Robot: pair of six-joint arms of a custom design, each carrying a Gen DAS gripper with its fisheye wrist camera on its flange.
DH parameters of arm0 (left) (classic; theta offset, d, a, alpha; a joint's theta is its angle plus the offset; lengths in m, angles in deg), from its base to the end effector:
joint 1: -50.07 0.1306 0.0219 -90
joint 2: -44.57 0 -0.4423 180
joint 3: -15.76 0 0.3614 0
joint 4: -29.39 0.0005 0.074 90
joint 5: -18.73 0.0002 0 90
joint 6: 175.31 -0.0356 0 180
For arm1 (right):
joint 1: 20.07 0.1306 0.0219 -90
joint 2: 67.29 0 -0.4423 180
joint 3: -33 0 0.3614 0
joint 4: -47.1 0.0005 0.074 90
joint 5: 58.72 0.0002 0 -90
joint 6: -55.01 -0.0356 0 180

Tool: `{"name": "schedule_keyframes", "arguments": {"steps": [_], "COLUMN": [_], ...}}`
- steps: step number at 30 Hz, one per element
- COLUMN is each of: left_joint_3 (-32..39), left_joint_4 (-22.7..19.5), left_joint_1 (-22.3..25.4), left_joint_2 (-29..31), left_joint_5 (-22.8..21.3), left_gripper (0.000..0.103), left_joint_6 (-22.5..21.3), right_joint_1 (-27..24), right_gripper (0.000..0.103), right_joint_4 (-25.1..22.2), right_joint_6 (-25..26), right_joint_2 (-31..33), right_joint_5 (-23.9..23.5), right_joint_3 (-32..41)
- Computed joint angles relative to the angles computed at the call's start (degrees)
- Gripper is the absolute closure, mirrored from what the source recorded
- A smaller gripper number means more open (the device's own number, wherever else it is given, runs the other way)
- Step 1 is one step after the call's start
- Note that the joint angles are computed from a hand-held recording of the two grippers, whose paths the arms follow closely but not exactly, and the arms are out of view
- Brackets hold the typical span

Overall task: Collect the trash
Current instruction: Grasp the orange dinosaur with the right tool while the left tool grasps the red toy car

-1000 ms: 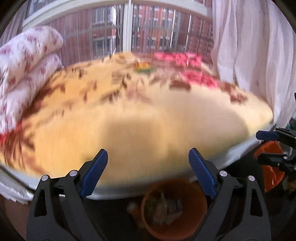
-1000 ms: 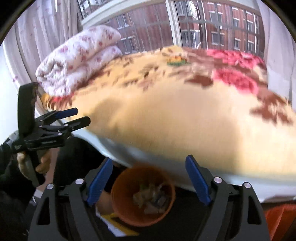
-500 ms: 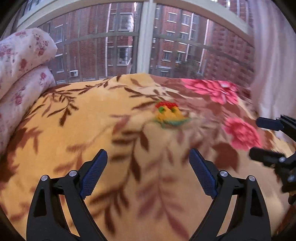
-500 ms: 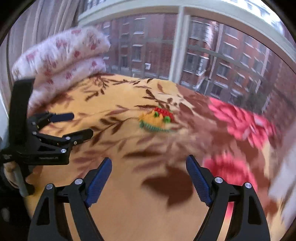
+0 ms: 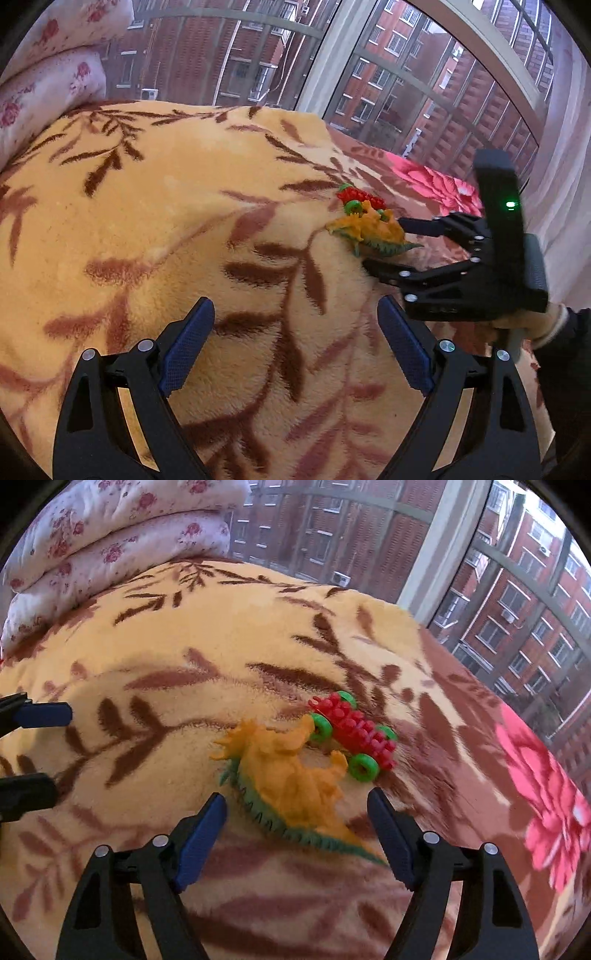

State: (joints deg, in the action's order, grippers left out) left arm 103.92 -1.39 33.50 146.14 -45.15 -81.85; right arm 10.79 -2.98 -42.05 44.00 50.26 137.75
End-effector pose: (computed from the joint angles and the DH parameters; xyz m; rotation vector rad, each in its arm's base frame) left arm 0.5110 -0.1689 0.4061 0.4947 2.2973 -0.7061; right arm 0.5218 0.2977 0.4115 -0.3904 2.4564 -0.1507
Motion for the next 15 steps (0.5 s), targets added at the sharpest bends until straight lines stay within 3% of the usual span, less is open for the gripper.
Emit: {"name": "schedule_keyframes", "arguments": {"steps": [4, 9, 15], "left_joint_3": [-0.07, -0.22, -0.14], "left_joint_4": [0.26, 0.56, 0.69], "left_joint_1": [0.03, -0.12, 0.12], "left_joint_2": [-0.01, -0.05, 0.22], "left_joint_5": [0.53, 0.79, 1.79], "left_gripper": [0.016, 0.016, 0.016], "left_joint_6": [-0.23, -0.74, -0.44], "right_joint_1": [-1.25, -2.18, -0.49], "right_gripper": [0.027, 0.051, 0.053], "right_joint_4": [1.05, 0.45, 0.77], "right_joint_6": [-0.15, -3.04, -11.0], "right_joint_2": [0.79, 2.44, 0.96], "right_joint_5": [-3.55, -8.47, -5.39], "right_joint_3": [0.56, 2.71, 0.98]}}
